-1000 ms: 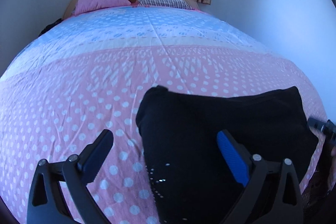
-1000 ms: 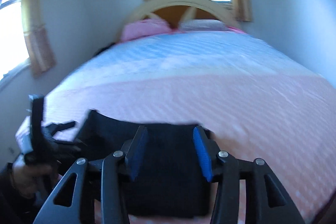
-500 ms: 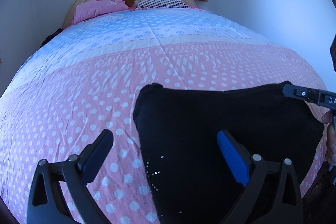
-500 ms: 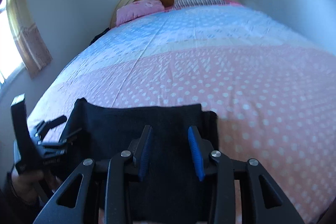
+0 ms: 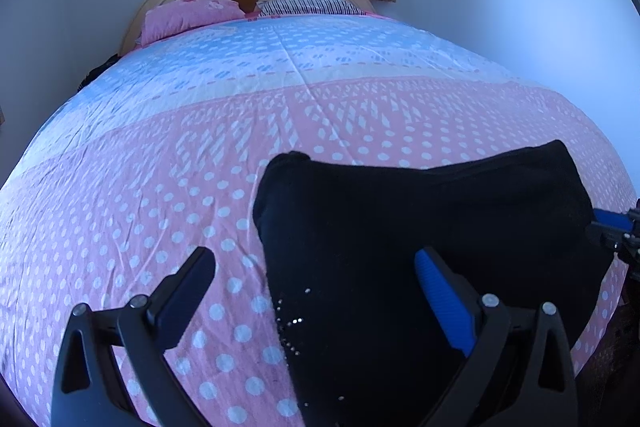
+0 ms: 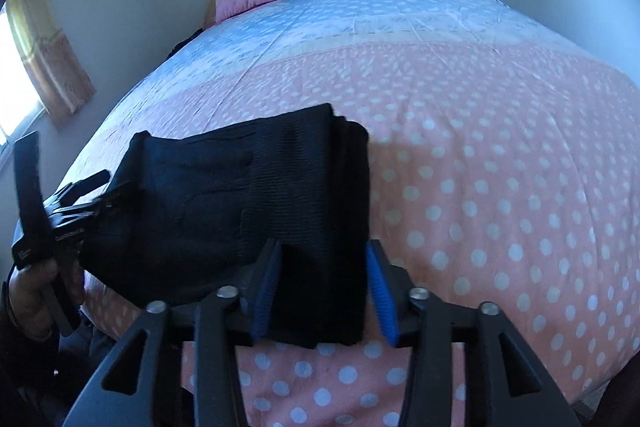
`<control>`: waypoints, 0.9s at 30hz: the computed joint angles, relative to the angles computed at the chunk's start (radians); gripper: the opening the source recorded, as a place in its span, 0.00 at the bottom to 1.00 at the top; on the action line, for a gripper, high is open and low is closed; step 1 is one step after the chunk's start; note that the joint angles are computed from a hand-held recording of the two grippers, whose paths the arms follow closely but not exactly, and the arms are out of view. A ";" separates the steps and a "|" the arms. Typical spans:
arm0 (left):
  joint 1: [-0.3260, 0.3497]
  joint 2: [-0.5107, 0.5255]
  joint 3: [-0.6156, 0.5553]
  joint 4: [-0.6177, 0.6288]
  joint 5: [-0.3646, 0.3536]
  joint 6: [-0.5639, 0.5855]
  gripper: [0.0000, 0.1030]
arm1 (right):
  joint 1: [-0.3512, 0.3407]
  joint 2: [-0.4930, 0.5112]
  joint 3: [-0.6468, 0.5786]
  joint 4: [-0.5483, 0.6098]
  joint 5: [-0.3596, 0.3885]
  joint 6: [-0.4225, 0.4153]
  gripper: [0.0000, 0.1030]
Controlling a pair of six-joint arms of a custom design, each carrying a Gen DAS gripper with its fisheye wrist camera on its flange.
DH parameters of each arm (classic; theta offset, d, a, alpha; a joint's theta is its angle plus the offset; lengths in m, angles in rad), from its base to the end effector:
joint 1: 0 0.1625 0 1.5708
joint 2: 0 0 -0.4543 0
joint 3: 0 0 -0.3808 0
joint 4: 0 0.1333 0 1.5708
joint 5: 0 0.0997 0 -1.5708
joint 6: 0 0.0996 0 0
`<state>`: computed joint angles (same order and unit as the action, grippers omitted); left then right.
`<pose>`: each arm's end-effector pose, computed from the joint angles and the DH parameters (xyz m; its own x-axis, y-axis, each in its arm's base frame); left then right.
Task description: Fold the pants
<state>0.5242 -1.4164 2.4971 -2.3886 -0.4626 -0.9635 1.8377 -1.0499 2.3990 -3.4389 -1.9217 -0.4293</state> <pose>-0.1777 -0.3597 0.2066 -0.6991 -0.1100 -0.7065 0.4590 0.6887 -0.5613 0.2123 -0.4010 0.1533 -0.7692 -0.4243 0.4779 -0.6040 0.7269 -0.3268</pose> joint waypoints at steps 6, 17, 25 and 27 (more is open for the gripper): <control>-0.043 -0.068 0.018 0.093 0.020 -0.074 0.99 | -0.024 -0.047 0.012 0.010 0.052 0.037 0.47; 0.007 -0.143 0.090 -0.150 -0.073 0.007 0.99 | -0.040 0.009 -0.079 0.079 0.123 0.153 0.49; 0.073 -0.060 0.043 -0.240 -0.131 0.113 0.99 | -0.107 -0.008 -0.063 0.100 0.245 0.196 0.49; 0.081 -0.045 0.037 -0.265 -0.148 0.149 0.99 | -0.095 -0.004 -0.059 0.085 0.235 0.187 0.46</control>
